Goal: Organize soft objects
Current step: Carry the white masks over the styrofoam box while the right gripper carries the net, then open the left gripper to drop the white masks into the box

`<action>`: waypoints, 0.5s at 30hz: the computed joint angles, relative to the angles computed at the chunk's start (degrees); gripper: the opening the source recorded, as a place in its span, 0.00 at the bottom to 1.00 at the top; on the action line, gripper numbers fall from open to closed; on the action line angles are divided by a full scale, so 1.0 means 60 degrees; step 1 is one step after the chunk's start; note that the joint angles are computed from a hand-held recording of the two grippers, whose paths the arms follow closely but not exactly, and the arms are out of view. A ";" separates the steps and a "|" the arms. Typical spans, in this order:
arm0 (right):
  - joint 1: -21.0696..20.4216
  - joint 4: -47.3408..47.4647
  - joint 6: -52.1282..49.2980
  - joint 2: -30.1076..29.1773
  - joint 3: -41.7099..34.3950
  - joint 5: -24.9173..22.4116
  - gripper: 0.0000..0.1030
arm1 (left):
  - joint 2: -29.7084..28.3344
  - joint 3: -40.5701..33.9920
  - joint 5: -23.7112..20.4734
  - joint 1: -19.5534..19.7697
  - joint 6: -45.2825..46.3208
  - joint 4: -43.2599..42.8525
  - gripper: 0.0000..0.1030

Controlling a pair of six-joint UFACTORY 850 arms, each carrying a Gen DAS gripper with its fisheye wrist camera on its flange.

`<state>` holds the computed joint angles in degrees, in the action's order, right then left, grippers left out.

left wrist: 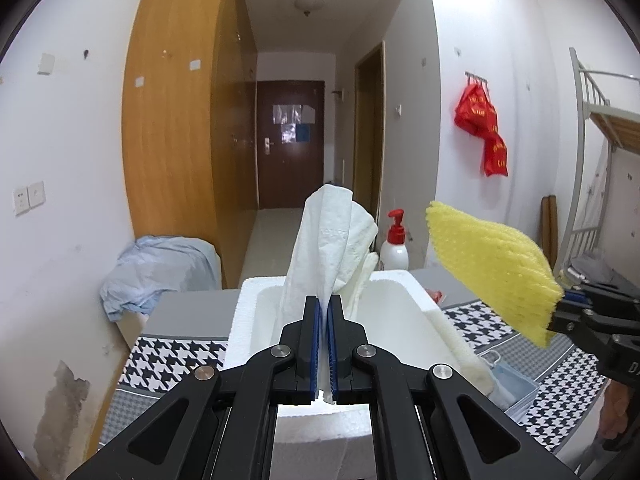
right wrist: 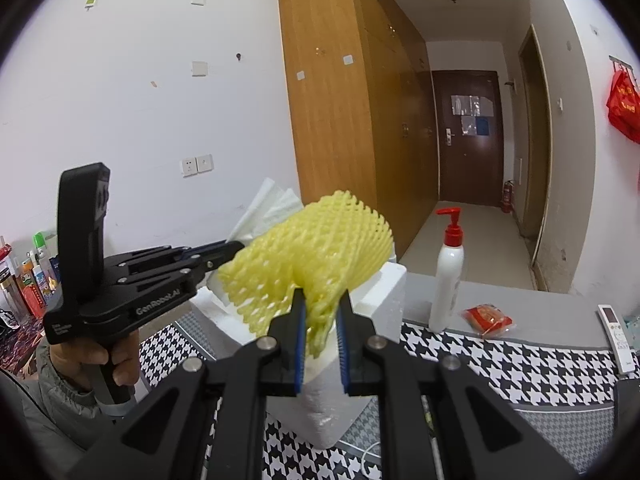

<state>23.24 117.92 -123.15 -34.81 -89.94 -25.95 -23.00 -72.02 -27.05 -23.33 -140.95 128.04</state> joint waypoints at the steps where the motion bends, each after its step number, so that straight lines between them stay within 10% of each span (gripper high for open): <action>1: 0.0003 0.0028 -0.0015 -0.0002 -0.0003 0.0044 0.16 | -0.0024 -0.0030 0.0075 0.0025 -0.0058 0.0069 0.04; 6: -0.0002 0.0048 0.0051 -0.0031 -0.0064 0.0173 0.16 | -0.0161 -0.0237 0.0256 0.0036 0.0419 -0.0312 0.16; 8: -0.0001 0.0038 0.0085 -0.0044 -0.0082 0.0195 0.16 | -0.0166 -0.0243 0.0284 0.0025 0.0304 -0.0207 0.48; 15: 0.0021 0.0119 0.0031 -0.0029 -0.0070 0.0242 0.16 | 0.0149 0.0236 -0.0355 -0.0002 -0.0606 0.0390 0.93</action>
<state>23.37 118.64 -122.96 -34.98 -90.35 -24.49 -22.11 -70.61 -29.18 -23.34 -144.58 130.38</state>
